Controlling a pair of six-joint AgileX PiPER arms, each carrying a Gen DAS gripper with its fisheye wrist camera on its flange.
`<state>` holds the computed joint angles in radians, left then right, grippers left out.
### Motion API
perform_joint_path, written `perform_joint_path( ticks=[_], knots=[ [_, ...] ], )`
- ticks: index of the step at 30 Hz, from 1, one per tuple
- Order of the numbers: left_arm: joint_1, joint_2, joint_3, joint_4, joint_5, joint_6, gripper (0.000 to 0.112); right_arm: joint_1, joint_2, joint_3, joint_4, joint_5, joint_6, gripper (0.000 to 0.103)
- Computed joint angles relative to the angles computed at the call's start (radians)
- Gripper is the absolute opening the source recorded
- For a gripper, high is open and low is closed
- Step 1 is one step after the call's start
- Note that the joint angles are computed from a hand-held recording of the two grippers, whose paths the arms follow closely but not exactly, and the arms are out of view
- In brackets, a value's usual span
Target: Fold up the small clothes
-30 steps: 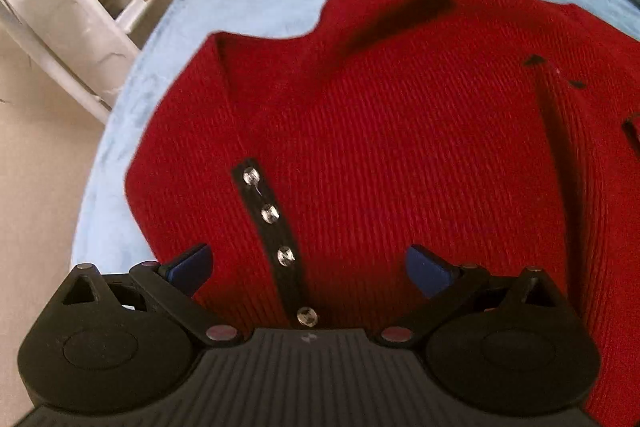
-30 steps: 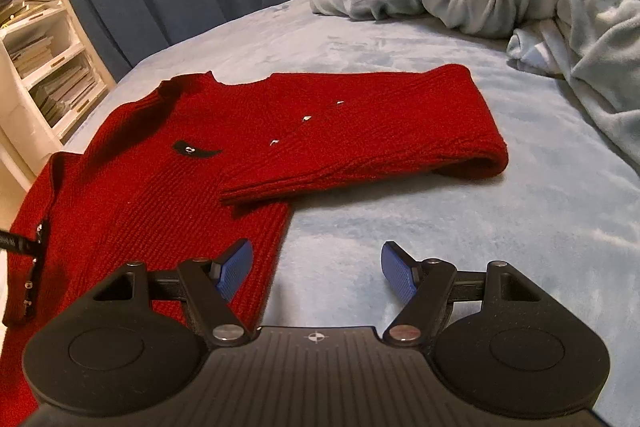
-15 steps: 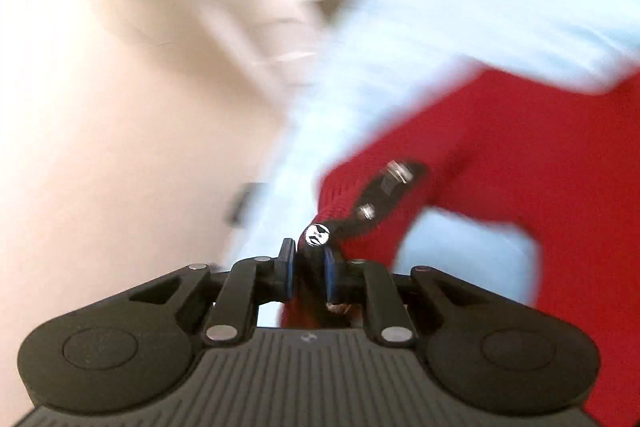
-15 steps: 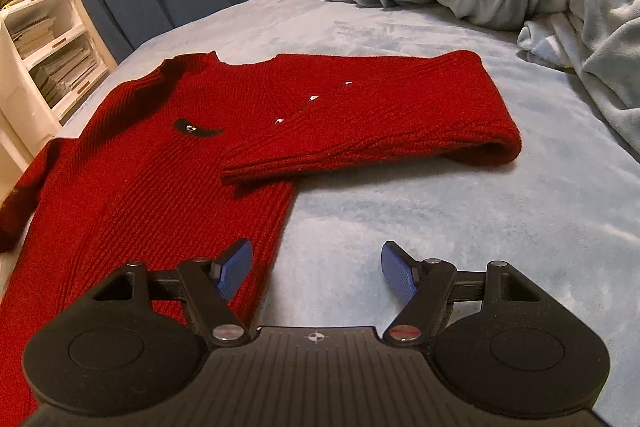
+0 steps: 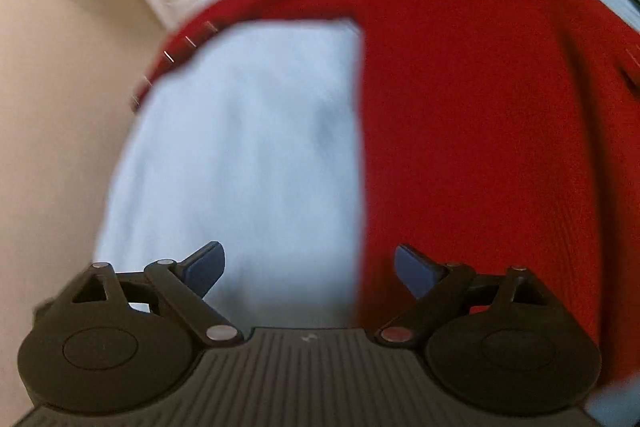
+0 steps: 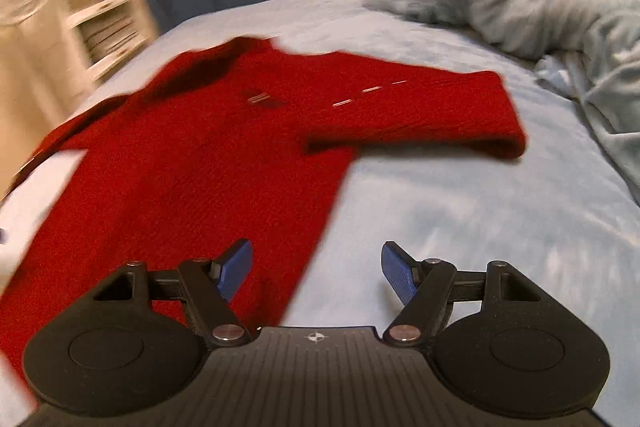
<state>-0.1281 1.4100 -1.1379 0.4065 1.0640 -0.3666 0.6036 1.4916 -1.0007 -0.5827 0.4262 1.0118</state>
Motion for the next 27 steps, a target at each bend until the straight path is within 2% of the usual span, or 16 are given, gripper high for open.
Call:
perform_joint_path(
  ticks=[2,6,8,9,12,15,18,19,20,21,23,24,25,27],
  knots=[
    [-0.042,-0.116,0.134,-0.018,-0.002,-0.004,0.095,0.118,-0.095,0.041,0.036,0.079,-0.006,0.075],
    [-0.114,-0.283,0.303,-0.047,0.023,-0.056,0.095,0.407,-0.164,0.053,-0.082,0.277,0.206,0.076],
    [-0.116,-0.323,0.332,-0.065,0.023,-0.063,0.095,0.512,-0.14,0.024,-0.11,0.36,0.267,0.076],
    [-0.117,-0.326,0.36,-0.058,-0.006,-0.08,0.095,0.549,-0.121,0.005,-0.112,0.395,0.281,0.076],
    [-0.101,-0.347,0.371,-0.054,-0.014,-0.077,0.095,0.63,-0.022,-0.052,-0.191,0.48,0.381,0.076],
    [-0.064,-0.363,0.349,-0.062,-0.006,-0.039,0.095,0.605,0.08,-0.099,-0.214,0.546,0.442,0.075],
    [-0.046,-0.374,0.319,-0.077,0.02,-0.02,0.095,0.541,0.121,-0.093,-0.17,0.514,0.455,0.076],
    [-0.044,-0.383,0.321,-0.081,0.023,-0.02,0.095,0.53,0.107,-0.076,-0.168,0.499,0.49,0.074],
    [-0.038,-0.389,0.324,-0.085,0.023,-0.017,0.095,0.527,0.077,-0.058,-0.172,0.506,0.55,0.063],
    [-0.033,-0.393,0.329,-0.087,0.019,-0.017,0.097,0.537,0.056,-0.047,-0.198,0.534,0.613,0.056],
    [-0.029,-0.389,0.339,-0.088,0.01,-0.027,0.098,0.56,0.024,-0.034,-0.265,0.652,0.736,0.057],
    [-0.021,-0.38,0.339,-0.097,0.005,-0.024,0.098,0.547,0.007,-0.019,-0.278,0.676,0.76,0.058],
    [-0.01,-0.368,0.341,-0.107,-0.007,-0.015,0.098,0.522,-0.017,-0.001,-0.273,0.66,0.76,0.058],
    [-0.005,-0.36,0.339,-0.119,-0.02,-0.01,0.098,0.455,-0.101,0.054,-0.224,0.528,0.681,0.058]
  ],
)
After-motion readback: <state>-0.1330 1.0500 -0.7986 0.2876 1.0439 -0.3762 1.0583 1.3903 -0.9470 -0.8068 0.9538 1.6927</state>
